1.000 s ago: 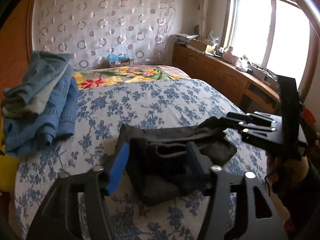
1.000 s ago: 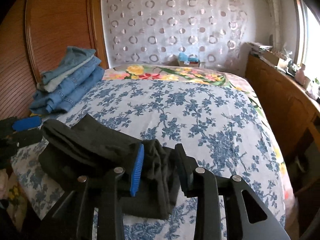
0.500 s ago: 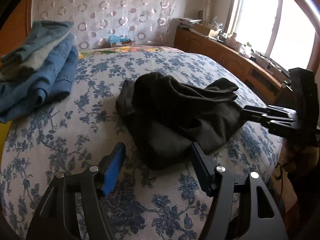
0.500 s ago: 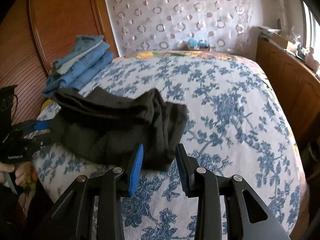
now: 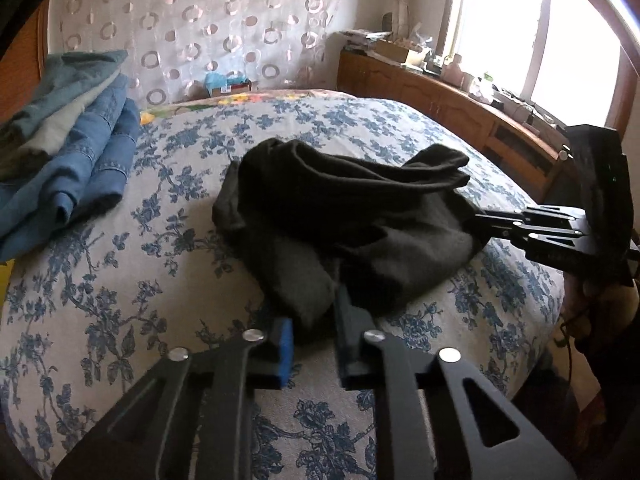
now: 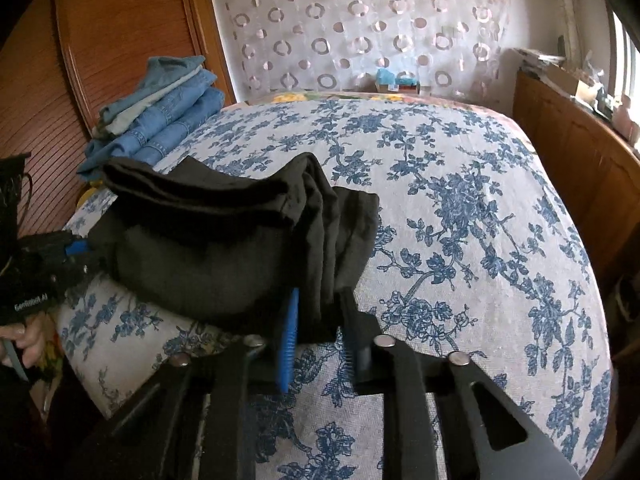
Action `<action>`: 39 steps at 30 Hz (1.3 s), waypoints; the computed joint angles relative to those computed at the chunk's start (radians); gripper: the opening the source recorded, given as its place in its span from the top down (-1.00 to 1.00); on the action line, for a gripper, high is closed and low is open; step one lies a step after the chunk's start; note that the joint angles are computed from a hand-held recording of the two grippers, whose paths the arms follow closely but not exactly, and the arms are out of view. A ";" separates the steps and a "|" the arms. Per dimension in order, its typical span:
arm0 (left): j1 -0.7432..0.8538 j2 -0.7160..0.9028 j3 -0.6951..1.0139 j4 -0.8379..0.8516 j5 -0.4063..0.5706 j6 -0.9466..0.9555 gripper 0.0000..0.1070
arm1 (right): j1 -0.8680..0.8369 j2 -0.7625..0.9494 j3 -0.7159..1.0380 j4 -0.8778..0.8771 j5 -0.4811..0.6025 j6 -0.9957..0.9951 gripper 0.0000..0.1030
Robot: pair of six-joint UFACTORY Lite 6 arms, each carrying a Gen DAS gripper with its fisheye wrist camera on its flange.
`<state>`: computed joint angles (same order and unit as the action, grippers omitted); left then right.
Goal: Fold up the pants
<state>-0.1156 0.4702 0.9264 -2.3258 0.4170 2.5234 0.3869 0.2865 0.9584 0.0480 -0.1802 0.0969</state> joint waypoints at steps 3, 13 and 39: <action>0.026 -0.043 -0.039 0.040 0.026 -0.035 0.74 | -0.002 -0.053 -0.067 0.063 -0.064 -0.043 0.83; 0.019 -0.227 -0.250 0.041 0.064 -0.002 0.74 | 0.029 -0.258 -0.269 0.083 -0.089 -0.062 0.83; 0.021 -0.149 -0.136 -0.003 0.011 -0.005 0.07 | -0.019 -0.162 -0.138 -0.165 -0.056 0.155 0.32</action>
